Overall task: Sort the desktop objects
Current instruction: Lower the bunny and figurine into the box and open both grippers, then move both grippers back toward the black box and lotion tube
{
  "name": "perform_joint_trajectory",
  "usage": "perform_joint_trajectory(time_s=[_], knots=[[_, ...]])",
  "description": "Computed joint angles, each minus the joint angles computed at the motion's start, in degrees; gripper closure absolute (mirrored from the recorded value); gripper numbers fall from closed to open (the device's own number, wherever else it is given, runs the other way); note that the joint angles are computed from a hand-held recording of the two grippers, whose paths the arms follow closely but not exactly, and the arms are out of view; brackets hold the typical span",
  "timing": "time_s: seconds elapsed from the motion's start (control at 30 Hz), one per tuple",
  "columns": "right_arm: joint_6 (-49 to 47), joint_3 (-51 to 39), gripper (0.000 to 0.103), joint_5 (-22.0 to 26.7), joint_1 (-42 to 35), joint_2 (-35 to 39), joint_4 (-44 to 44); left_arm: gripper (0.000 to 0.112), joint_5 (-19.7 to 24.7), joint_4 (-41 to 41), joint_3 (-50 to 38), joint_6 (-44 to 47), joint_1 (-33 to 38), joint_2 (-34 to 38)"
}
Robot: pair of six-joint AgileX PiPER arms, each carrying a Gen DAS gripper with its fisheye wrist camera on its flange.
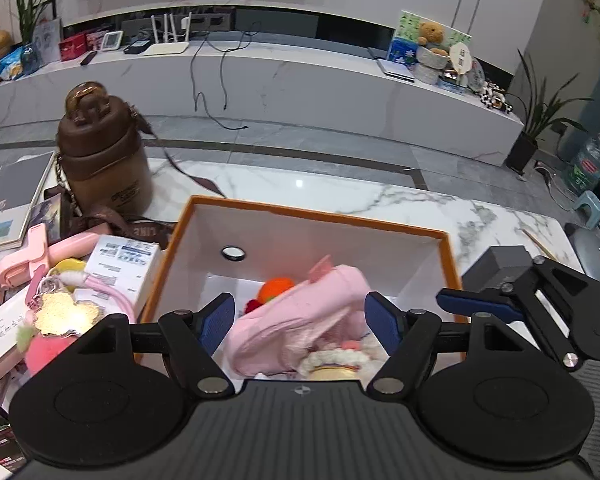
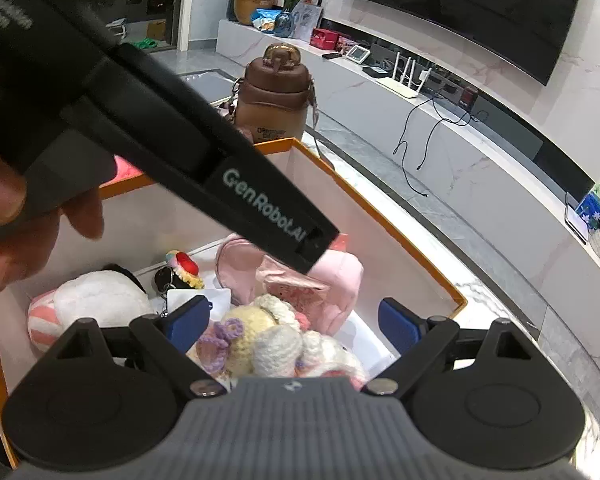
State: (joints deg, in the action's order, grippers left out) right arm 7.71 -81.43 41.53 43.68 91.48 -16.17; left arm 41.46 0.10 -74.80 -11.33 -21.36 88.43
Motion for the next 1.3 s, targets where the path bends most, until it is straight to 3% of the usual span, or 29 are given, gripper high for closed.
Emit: perform_joint_trajectory(time_s=[0.43,1.3], knots=[[4.41,5.78,0.011,-1.26,-1.32,-6.89,-0.97,0.027,1.2,2.45,-5.0,-4.38,-5.77,1.81],[-0.32,19.93,0.011,-2.02,-13.13,-21.04,3.75,0.026,4.08,6.72,-17.42,-12.01,-17.04,11.74]])
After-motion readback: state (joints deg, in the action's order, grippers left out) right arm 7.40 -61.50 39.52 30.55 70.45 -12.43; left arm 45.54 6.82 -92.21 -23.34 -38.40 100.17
